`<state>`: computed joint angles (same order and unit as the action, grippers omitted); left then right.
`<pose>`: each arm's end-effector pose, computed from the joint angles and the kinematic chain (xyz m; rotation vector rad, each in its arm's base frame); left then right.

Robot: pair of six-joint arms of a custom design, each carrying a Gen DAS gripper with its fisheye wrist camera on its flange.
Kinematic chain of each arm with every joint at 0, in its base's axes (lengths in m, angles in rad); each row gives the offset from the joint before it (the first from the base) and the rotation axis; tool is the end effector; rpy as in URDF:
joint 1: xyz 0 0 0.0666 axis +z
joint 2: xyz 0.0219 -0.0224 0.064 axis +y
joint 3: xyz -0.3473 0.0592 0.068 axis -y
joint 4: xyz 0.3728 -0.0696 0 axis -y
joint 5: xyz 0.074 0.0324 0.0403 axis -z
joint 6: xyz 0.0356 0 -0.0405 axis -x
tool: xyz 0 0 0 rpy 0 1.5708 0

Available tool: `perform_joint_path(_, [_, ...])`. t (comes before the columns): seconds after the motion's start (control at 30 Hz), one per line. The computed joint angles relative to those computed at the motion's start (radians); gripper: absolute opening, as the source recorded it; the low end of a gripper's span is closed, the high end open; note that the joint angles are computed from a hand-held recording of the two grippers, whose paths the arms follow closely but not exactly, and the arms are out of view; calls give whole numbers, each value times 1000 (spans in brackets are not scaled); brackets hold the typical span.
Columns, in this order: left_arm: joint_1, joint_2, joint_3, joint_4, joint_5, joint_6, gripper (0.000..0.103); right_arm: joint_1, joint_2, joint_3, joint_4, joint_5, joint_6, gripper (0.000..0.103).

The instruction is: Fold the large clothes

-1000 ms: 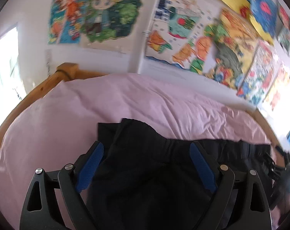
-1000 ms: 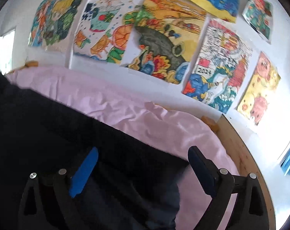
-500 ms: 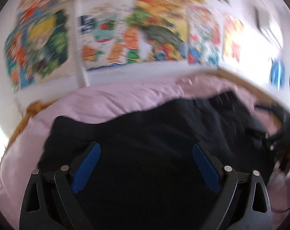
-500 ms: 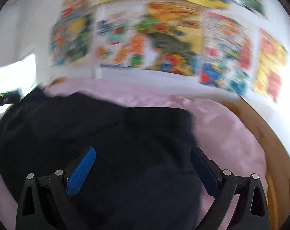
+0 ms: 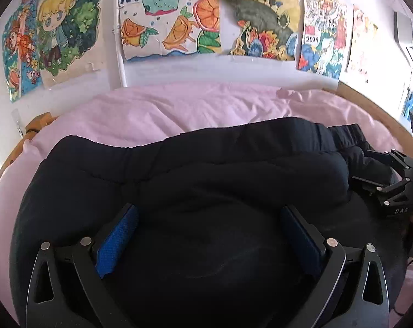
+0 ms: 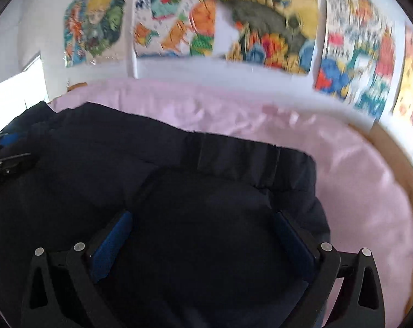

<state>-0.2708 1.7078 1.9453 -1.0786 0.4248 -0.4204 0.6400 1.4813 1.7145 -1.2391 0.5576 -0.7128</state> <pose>0.5450 -0.1670 0.4736 0.9787 2.1466 -0.4385 0.3940 0.2694 0.4806 0.2823 2.3552 -0.0983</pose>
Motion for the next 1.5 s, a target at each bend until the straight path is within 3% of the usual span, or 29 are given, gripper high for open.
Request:
perform_joint_path(0.07, [-5, 13, 7, 2, -7, -10, 102, -16, 9, -9, 5, -23, -1, 103])
perform_joint_path(0.27, [13, 114, 132, -116, 57, -6, 102, -75, 9, -41, 37, -139, -12, 103])
perform_joint_path(0.4, [15, 112, 125, -116, 66, -8, 102, -94, -28, -100, 100, -202, -46, 103])
perform_joint_path(0.77, [15, 96, 88, -83, 74, -5, 102, -69, -23, -102, 98, -145, -51, 103])
perform_joint_path(1.3, [22, 75, 47, -51, 109, -4, 102, -44, -103, -210, 232, -100, -55, 103])
perform_joint_path(1.4, [33, 81, 68, -83, 136, -1, 102, -50, -115, -217, 242, -129, -58, 103])
perform_joint_path(1.5, [58, 96, 127, -161, 180, -3, 102, -62, -129, -205, 222, -178, -70, 103])
